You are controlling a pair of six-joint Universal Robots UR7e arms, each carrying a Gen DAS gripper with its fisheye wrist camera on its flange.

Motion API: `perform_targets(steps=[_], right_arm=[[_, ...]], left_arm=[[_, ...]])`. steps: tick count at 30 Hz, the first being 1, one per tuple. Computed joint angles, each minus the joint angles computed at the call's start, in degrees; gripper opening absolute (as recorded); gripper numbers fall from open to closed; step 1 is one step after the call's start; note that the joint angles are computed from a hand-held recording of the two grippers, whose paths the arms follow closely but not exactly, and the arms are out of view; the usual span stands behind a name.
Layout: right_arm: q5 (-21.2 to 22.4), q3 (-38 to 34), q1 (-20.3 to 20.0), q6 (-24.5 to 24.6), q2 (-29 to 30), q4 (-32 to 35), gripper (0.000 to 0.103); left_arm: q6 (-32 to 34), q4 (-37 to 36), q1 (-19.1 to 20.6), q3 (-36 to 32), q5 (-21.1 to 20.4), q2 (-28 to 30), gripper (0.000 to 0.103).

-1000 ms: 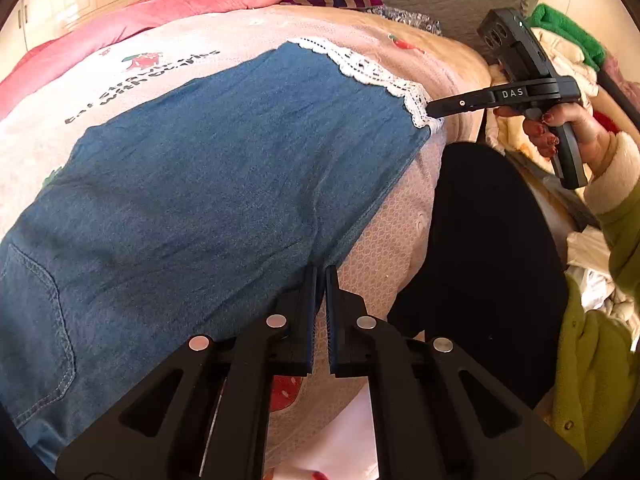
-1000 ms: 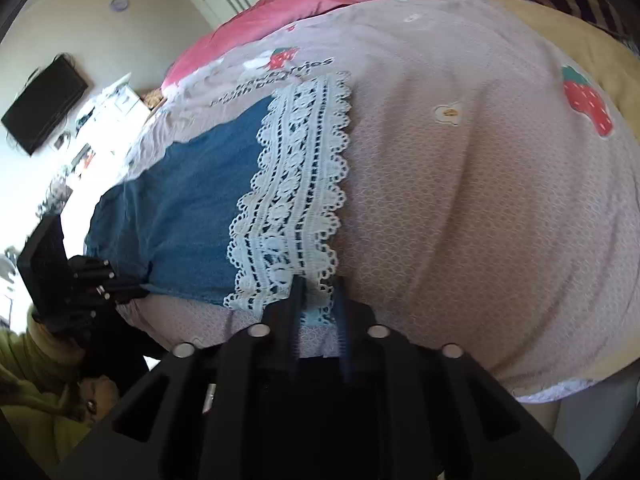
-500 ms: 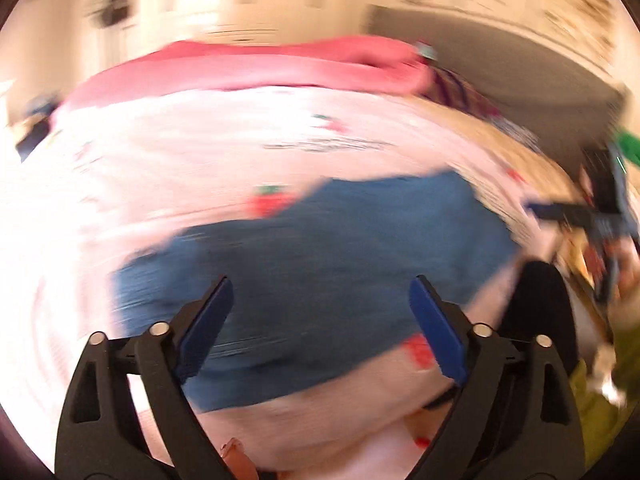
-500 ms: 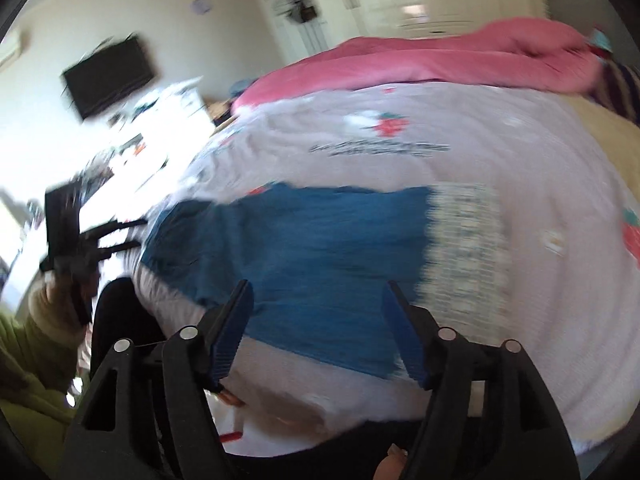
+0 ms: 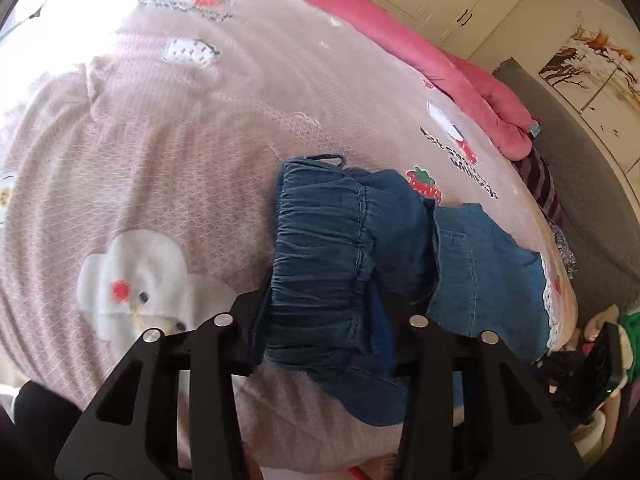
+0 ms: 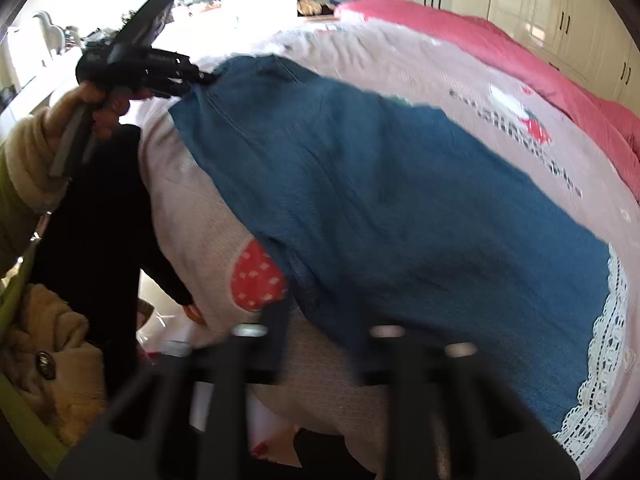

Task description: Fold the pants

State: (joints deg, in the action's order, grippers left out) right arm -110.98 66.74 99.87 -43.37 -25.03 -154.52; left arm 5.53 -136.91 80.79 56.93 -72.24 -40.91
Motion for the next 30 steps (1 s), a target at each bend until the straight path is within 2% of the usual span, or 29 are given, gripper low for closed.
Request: perform_targets(steps=[2,3,4,6,9,12,15,18,19,22,24,26,28,30], right_arm=[[3.7,0.2,-0.4,2.9,-1.0,0.5,0.004],[5.8,0.8,-0.4,2.5,-1.7,0.0,0.004],[5.8,1.2,-0.2,1.1,-1.8,-0.7,0.004],[2.9,0.2,0.4,-1.0,-0.5,0.3,0.004],[1.5,-1.8,0.2,0.1,1.4,2.5,0.009],[4.7,-1.4,-0.8,3.4,0.5,3.8,0.011],[8.3,0.0,-1.4,6.6,-1.8,6.1,0.024],[12.7,4.2,-1.9,7.5,-5.3,0.5,0.042],[13.2,5.6,-2.0,8.1,-6.5,-2.1,0.048],[12.5,7.6,-2.7,10.8,-8.4,-7.7,0.049],[10.3,8.1,-2.9,11.9,-8.6,-11.1,0.050],[8.6,7.3,-3.3,13.8,-8.3,-12.2,0.050],[8.9,5.8,-3.9,15.7,-7.8,-11.3,0.050],[8.8,4.6,-4.3,16.9,-7.2,-10.2,0.050]], left_arm=[[0.7,0.3,-0.3,-1.4,0.0,0.3,0.030],[1.6,-0.2,-0.4,-1.5,0.3,0.1,0.029],[2.5,-1.3,-0.8,-1.4,1.5,-0.1,0.029],[3.7,-1.8,-1.0,-1.9,3.8,0.1,0.029],[3.8,-1.0,0.0,-2.1,3.5,0.6,0.029],[4.5,-1.6,0.4,-1.1,3.7,0.6,0.030],[3.6,-2.1,0.6,-0.2,3.2,-0.5,0.040],[5.8,-6.2,-0.5,3.4,4.4,-2.7,0.043],[6.5,-7.8,-1.1,4.9,5.5,-3.6,0.048],[10.4,-13.9,-3.3,8.6,10.2,-5.3,0.062],[12.7,-17.4,-4.8,10.4,11.2,-6.0,0.068],[13.8,-18.2,-5.8,11.3,9.4,-6.5,0.069],[14.6,-17.0,-6.6,11.0,5.9,-5.8,0.069],[13.9,-10.9,-7.1,8.4,1.7,-3.4,0.069]])
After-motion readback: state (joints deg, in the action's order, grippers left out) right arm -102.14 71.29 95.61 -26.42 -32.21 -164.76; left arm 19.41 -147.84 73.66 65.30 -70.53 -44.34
